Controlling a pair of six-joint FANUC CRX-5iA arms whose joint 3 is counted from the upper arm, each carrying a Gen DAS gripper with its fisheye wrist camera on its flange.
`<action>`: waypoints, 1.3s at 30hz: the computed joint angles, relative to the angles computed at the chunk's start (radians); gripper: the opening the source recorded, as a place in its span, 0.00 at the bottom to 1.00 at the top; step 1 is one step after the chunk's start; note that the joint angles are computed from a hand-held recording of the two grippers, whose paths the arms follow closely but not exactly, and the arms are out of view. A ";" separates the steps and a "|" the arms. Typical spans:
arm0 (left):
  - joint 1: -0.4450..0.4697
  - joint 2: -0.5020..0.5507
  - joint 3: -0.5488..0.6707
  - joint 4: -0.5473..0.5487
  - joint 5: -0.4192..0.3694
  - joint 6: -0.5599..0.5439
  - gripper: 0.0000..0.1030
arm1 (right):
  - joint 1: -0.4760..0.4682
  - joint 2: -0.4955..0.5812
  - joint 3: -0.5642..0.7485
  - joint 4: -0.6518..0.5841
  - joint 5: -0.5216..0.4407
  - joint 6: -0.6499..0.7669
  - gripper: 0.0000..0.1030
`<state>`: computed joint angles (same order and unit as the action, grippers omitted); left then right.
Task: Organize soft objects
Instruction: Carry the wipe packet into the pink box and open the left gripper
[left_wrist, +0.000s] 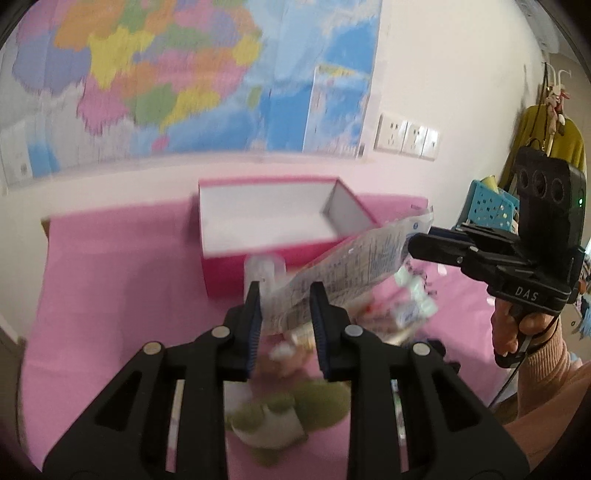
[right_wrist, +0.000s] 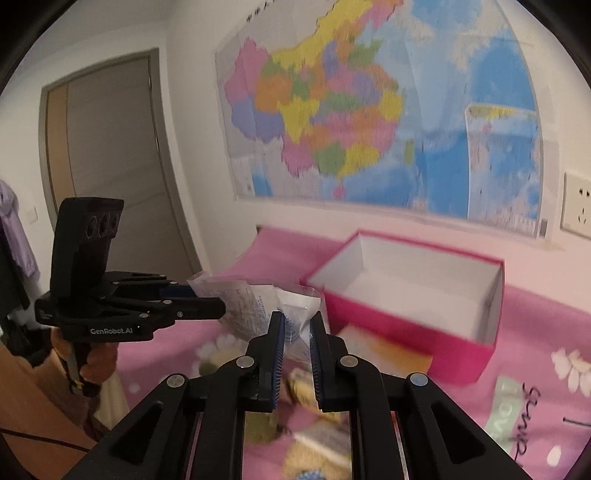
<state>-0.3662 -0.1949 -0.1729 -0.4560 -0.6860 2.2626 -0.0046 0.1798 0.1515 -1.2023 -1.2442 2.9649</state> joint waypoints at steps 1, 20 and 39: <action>0.009 0.003 0.013 0.002 0.003 -0.019 0.26 | -0.001 0.000 0.012 -0.013 0.007 -0.005 0.12; 0.267 0.347 0.251 0.332 -0.052 -0.363 0.29 | 0.170 0.277 0.358 0.191 0.157 -0.432 0.13; 0.228 0.435 0.356 0.090 -0.238 -0.178 0.27 | 0.254 0.359 0.417 0.397 0.249 -0.622 0.46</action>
<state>-0.1377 0.2401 0.1835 -0.3662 -0.9237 2.0841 0.2491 0.5383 0.5682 -0.8050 -0.9955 2.3426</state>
